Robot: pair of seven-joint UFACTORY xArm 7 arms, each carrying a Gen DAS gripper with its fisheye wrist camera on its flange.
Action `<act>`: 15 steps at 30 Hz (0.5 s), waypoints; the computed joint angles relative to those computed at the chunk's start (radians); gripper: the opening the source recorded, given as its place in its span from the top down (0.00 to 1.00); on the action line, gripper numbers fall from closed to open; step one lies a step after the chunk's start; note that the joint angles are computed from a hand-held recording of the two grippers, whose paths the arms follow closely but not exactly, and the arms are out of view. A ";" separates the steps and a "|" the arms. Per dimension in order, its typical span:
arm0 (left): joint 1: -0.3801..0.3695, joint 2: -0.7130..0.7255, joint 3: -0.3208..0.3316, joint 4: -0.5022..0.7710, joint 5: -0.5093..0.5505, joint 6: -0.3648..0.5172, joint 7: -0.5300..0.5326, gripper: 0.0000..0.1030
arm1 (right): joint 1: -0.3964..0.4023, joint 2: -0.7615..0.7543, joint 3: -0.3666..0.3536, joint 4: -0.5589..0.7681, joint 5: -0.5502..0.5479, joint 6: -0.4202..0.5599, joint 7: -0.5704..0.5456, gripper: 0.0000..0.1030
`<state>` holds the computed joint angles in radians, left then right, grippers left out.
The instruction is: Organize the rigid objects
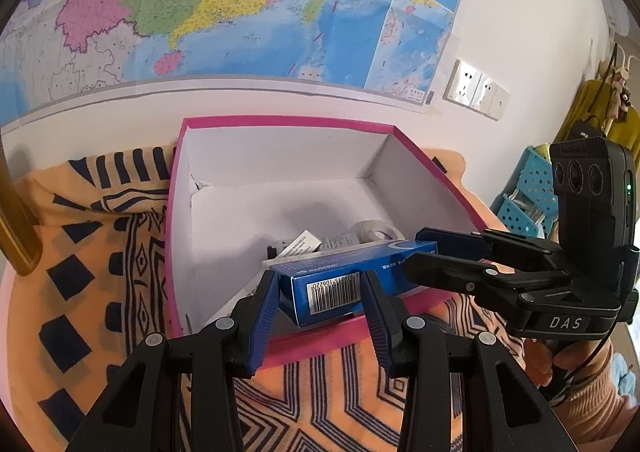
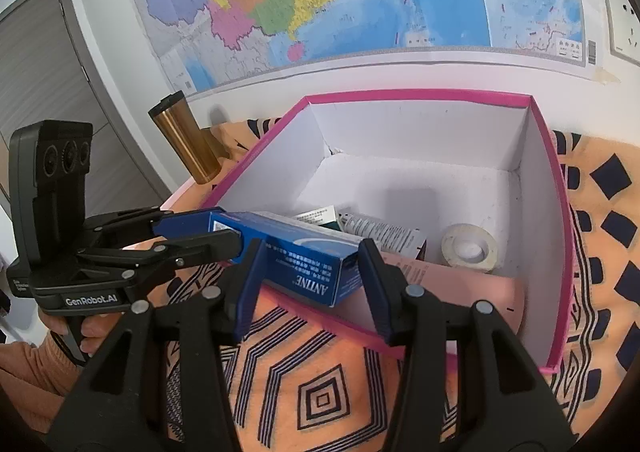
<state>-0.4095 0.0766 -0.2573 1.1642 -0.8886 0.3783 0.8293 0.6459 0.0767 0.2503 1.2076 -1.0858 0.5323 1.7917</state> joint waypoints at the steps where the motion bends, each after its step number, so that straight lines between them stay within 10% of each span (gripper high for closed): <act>1: 0.000 0.000 0.000 0.000 0.003 -0.001 -0.002 0.60 | -0.001 0.003 0.000 0.001 0.002 -0.002 -0.002 0.51; 15: -0.011 0.005 -0.013 -0.034 0.076 -0.113 -0.058 0.57 | 0.012 0.032 -0.015 0.014 0.025 -0.013 -0.026 0.50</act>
<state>-0.4208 0.0817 -0.2702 1.1303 -0.8128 0.2654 0.7717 0.6574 0.1087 0.2349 1.2211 -1.0613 0.5195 1.7662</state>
